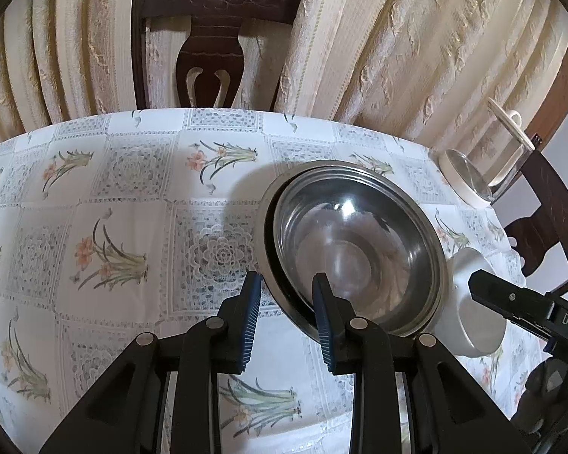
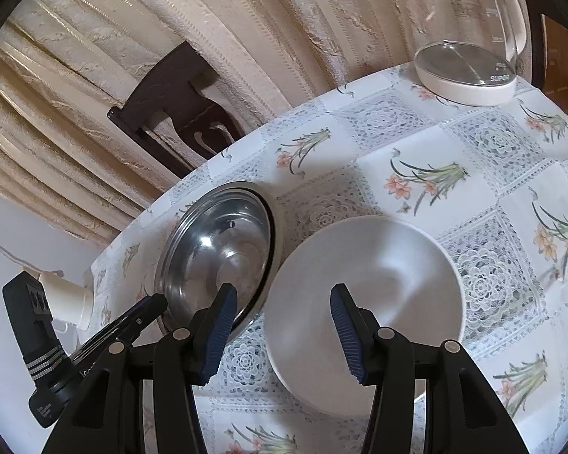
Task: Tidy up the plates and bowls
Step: 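Lower the steel bowl into the larger steel bowl and open both grippers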
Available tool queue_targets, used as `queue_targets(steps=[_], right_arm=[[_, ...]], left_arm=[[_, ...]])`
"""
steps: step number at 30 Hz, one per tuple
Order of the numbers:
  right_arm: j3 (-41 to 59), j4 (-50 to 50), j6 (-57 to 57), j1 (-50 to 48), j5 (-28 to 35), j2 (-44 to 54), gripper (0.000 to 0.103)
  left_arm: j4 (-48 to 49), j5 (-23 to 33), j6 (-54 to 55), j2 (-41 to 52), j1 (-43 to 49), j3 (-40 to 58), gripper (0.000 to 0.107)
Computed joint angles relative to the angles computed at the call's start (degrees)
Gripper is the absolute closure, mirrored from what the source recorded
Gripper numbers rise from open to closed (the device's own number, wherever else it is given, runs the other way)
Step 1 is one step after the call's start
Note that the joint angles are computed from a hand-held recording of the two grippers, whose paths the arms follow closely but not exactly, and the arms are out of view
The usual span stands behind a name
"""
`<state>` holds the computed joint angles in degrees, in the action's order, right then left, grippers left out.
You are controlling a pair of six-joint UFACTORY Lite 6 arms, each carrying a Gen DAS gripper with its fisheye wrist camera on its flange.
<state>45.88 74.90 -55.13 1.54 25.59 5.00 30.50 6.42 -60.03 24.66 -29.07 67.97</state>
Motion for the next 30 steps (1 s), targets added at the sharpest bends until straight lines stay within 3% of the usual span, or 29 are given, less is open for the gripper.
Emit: queue_targets(steps=[30], right_arm=[[-9.2,1.6,-8.6,-14.5,4.6,-10.1,0.047]], left_arm=[[-0.6,4.3,-1.8,-7.1,-11.5,-1.8,0.078]])
